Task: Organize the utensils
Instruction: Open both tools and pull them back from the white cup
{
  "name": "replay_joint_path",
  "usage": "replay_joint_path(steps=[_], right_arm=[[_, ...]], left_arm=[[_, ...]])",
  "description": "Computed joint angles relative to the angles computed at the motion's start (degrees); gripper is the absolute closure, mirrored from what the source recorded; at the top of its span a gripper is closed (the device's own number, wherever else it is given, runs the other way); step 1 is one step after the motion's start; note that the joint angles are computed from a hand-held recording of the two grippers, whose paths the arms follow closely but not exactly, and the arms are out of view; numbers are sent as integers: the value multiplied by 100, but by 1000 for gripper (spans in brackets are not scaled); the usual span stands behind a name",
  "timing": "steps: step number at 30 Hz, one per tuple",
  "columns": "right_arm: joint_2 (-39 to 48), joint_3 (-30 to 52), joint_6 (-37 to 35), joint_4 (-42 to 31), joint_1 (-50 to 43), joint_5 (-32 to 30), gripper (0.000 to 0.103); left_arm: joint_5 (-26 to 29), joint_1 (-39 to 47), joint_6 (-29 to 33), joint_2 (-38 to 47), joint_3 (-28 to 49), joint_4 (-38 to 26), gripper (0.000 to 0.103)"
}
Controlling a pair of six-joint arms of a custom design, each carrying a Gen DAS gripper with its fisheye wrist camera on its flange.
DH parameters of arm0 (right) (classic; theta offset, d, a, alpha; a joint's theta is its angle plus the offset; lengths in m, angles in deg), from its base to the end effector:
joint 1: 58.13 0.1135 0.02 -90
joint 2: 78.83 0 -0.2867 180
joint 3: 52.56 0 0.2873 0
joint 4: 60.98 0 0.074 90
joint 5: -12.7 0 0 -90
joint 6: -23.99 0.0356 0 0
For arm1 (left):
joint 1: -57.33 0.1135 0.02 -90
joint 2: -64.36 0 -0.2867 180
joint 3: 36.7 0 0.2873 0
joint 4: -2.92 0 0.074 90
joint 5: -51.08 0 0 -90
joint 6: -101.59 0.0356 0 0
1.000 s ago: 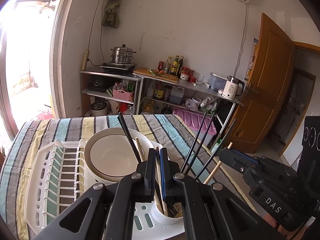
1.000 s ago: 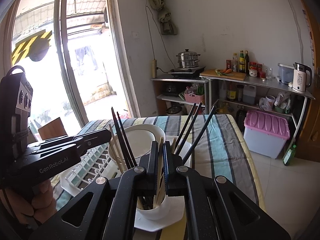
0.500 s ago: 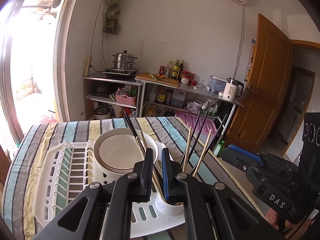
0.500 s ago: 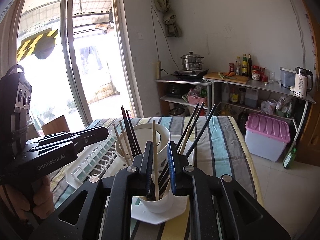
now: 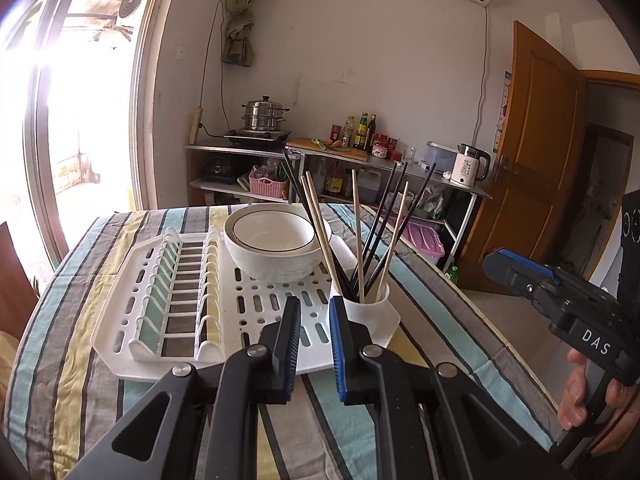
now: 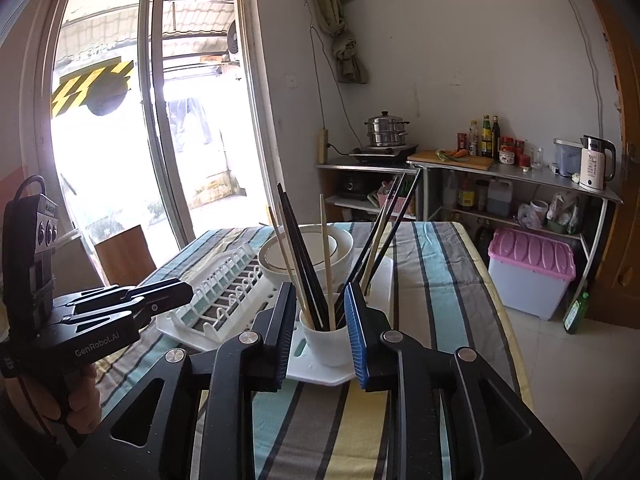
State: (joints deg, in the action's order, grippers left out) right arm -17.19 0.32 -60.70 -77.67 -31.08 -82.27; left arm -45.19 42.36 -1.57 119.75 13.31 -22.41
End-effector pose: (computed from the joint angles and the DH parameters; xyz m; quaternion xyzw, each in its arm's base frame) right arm 0.2360 0.1240 0.2750 -0.1820 0.8252 0.1839 0.5021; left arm 0.2302 -0.0575 0.2667 -0.0133 0.8681 -0.0739 0.4906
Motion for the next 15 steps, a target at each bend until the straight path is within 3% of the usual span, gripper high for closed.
replay_joint_path(steps=[15], right_arm=[[-1879, -1053, 358, -851, 1123, 1238, 72]], left_arm=[[-2257, -2047, -940, -2287, -937, -1601, 89]])
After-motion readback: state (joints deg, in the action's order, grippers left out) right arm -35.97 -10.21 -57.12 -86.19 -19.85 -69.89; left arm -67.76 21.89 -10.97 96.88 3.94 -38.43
